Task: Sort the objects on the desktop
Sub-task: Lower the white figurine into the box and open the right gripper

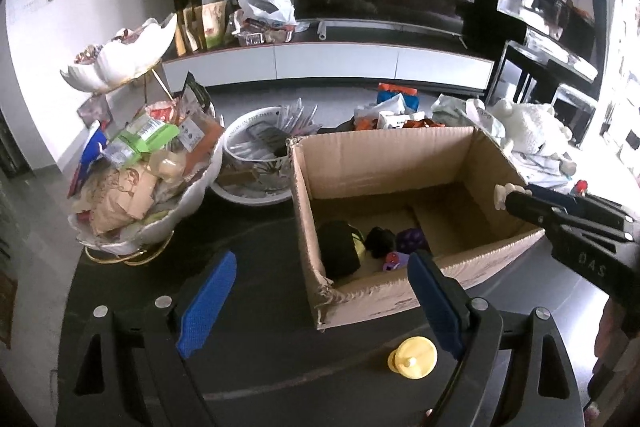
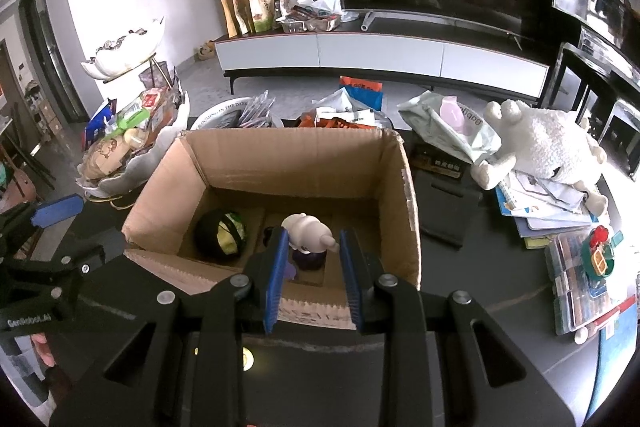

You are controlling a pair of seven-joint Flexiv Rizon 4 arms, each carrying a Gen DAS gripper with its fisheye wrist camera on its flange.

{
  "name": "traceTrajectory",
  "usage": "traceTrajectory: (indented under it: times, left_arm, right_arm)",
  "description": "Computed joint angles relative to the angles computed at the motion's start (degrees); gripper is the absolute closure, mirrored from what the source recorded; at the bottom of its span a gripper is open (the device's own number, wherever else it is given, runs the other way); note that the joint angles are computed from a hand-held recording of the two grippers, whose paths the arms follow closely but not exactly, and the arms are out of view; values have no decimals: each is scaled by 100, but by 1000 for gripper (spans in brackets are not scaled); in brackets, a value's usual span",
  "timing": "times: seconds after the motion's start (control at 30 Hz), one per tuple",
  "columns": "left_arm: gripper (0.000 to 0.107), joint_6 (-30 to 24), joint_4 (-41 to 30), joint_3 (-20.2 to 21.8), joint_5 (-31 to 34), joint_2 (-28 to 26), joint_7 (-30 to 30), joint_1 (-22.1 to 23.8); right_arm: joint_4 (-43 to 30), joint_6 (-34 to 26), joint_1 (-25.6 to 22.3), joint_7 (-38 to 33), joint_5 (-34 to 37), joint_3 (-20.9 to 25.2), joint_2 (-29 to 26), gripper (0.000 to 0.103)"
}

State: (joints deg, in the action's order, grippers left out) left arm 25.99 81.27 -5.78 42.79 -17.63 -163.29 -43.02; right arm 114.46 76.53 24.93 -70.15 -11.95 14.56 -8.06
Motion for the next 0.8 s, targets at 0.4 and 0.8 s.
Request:
traceTrajectory:
  times: [0.4, 0.8]
  left_arm:
    - [12, -62, -29, -21, 152, 11, 33, -67]
    - [12, -32, -44, -16, 85, -47, 115, -88]
  right_arm:
    - [-93, -111, 36, 289, -223, -91, -149, 79]
    - [-110, -166, 44, 239, -287, -71, -152, 79]
